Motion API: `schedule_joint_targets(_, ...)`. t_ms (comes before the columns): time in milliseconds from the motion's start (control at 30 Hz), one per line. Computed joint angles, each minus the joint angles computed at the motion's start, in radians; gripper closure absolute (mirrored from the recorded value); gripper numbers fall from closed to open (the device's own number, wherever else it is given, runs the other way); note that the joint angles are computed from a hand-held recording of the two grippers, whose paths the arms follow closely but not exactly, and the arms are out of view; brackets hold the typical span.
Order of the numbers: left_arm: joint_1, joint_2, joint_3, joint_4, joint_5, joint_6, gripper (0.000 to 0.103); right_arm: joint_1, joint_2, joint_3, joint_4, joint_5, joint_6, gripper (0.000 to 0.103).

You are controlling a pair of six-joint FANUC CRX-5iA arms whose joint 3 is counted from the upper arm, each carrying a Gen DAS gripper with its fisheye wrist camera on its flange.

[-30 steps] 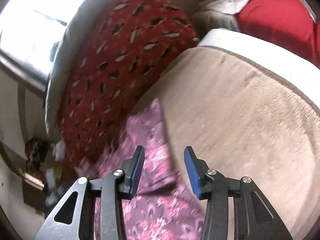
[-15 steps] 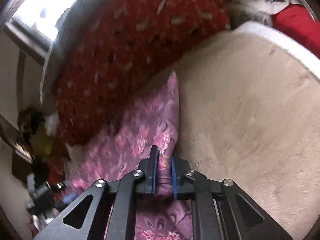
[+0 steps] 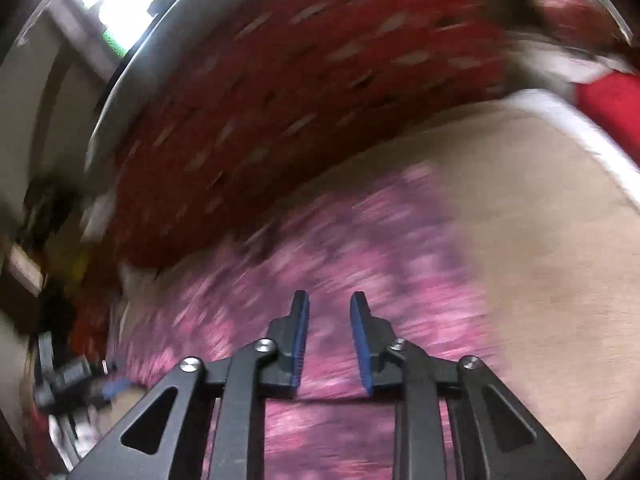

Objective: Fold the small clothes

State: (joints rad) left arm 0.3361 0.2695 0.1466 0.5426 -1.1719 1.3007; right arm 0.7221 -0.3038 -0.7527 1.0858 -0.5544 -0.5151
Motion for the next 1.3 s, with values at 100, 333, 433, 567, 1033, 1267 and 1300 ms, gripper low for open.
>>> schedule_joint_targets(100,0.108,0.072,0.089,-0.028,-0.031,0.108,0.039,0.016,0.118,0.079,-0.043,0.097,0.082,0.078)
schedule_joint_targets(333,0.246,0.210,0.166,0.056,-0.077,0.263,0.039,0.037,0.353,0.259,-0.012,0.197,0.116,0.078)
schedule_joint_targets(433,0.246,0.247,0.172,0.101,-0.079,0.276,0.032,0.062,0.427,0.336,-0.077,0.190,0.219,0.078)
schedule_joint_targets(567,0.235,0.261,0.189,0.128,-0.046,0.308,0.042,0.075,0.497,0.373,-0.005,0.150,0.195,0.078)
schedule_joint_targets(1033,0.117,0.129,0.169,0.159,-0.039,0.129,0.101,0.131,0.472,0.444,-0.221,0.001,0.446,0.076)
schedule_joint_targets(1267,-0.004,0.053,0.155,0.153,-0.055,0.082,0.101,0.137,0.361,0.357,-0.166,-0.096,0.434,0.076)
schedule_joint_targets(1300,-0.021,0.046,0.154,0.149,-0.059,0.081,0.101,0.139,0.350,0.354,-0.177,-0.117,0.451,0.075)
